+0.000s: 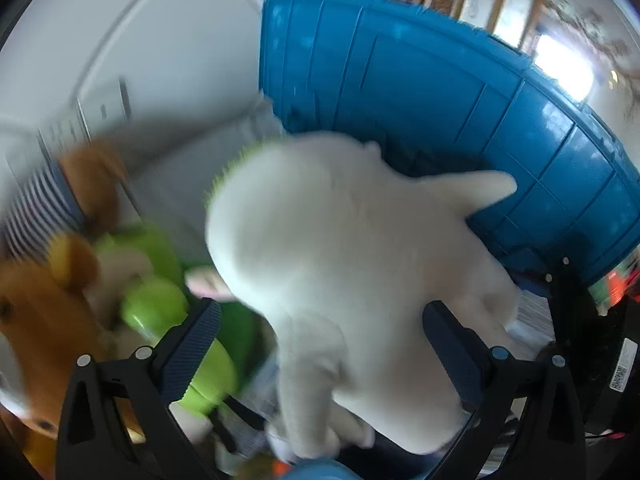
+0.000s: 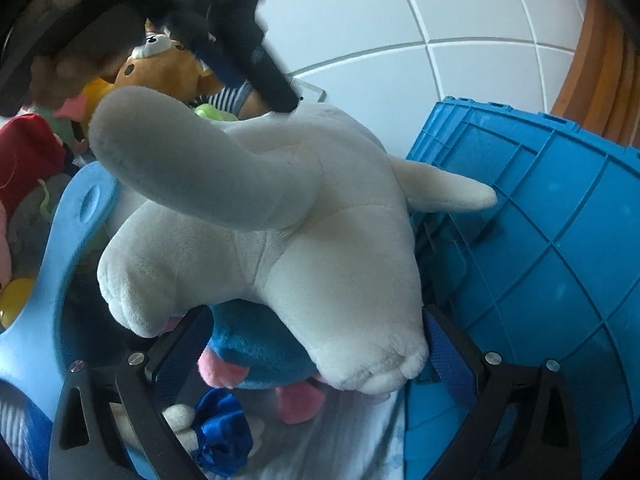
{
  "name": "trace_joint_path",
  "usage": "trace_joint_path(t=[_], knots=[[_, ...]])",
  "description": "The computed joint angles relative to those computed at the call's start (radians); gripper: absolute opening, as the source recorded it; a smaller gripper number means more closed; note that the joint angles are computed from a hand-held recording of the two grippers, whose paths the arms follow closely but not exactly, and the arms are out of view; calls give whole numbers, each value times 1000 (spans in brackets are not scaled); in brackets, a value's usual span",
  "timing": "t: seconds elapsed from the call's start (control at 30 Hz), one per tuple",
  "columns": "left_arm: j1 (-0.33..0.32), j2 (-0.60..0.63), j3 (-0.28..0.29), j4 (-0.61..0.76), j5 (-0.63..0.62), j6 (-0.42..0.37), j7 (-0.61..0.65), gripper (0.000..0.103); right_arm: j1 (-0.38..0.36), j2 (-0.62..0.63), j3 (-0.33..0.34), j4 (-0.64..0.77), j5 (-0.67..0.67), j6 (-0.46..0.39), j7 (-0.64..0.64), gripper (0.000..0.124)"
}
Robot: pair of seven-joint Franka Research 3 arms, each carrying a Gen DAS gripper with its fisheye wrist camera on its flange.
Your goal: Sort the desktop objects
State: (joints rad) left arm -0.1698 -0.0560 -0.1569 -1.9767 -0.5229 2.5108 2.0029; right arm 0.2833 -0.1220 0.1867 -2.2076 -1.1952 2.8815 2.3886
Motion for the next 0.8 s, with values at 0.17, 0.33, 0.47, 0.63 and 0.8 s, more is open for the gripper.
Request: trace_joint_path(t=[0.17,0.33,0.47,0.63,0.8], knots=[[-4,-27,14,-58,-101,2,67,100,0,2,-3,-3,10,6,-11,102],[-10,-42,28,-66,-195,-14,176,62,0,14,0,14,-6,4,0,102],[-1,-42,40,-71,-240,-59,192,51,11,21,-5,24,4,-13,-25,102],[19,-56,57,-94,-300,-135,185,50,18,6,0,5,-47,-28,2,102],[12,-71,35,-118,-288,-75,172,48,36,38,-10,27,32,-74,-55,102]])
